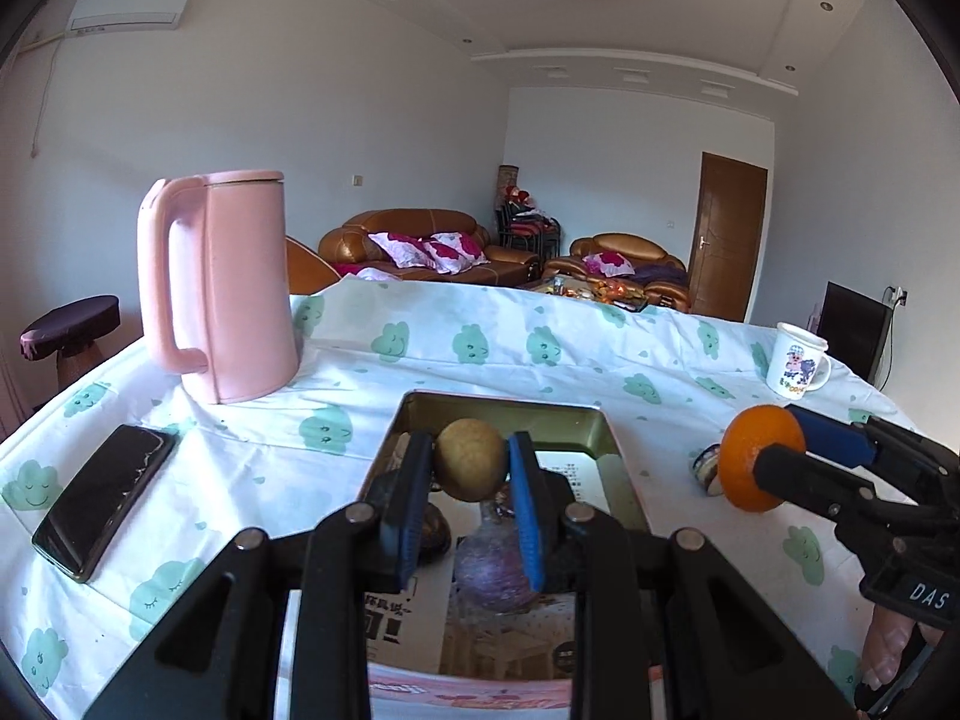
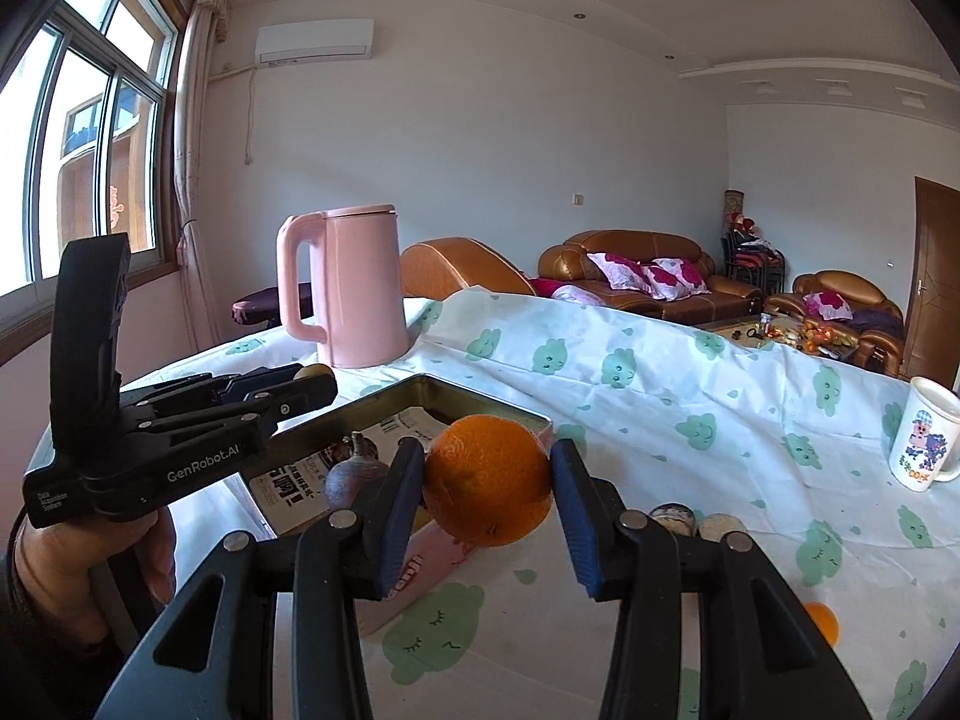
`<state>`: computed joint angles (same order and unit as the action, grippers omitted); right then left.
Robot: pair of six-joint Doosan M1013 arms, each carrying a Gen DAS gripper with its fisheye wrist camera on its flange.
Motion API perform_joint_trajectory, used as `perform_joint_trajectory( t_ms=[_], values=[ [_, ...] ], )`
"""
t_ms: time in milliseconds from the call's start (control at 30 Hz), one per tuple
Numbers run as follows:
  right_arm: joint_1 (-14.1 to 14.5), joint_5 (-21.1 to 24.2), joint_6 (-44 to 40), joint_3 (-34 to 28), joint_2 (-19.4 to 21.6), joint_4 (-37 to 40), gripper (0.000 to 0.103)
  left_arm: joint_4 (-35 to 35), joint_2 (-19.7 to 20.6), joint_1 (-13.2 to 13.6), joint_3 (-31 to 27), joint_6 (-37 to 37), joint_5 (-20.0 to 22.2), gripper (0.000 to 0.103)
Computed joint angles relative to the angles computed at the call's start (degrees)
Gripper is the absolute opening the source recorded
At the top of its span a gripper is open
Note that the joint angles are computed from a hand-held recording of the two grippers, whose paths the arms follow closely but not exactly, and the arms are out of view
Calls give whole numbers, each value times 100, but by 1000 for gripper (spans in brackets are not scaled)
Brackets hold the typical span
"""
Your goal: Organize fruits
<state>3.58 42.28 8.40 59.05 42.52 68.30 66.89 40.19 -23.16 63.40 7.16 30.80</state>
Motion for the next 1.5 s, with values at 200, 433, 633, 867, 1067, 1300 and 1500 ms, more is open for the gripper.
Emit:
perform_joint_trajectory(
  t_ms=[200,433,633,867,1067,1300,1500],
  values=[
    [166,290,326,-208,110,-494,46,-461,-17,78,40,273,65,28],
    [297,571,819,-430,233,-1288,46,-962,-8,144,49,614,31,28],
    [325,810,1436,-680,349,-1901,47,-1245,16,164,17,856,72,28],
    [325,614,1339,-508,255,-1882,57,-1071,19,117,7,739,188,55],
    [109,50,990,-126,28,-1575,58,-486,-30,35,45,211,29,71],
    [-300,-748,2680,-339,115,-2806,58,-1030,189,-131,-444,1269,-340,76],
    [-462,-440,3965,-930,415,-3689,57,-2707,651,-247,-1355,3352,-340,76]
  ],
)
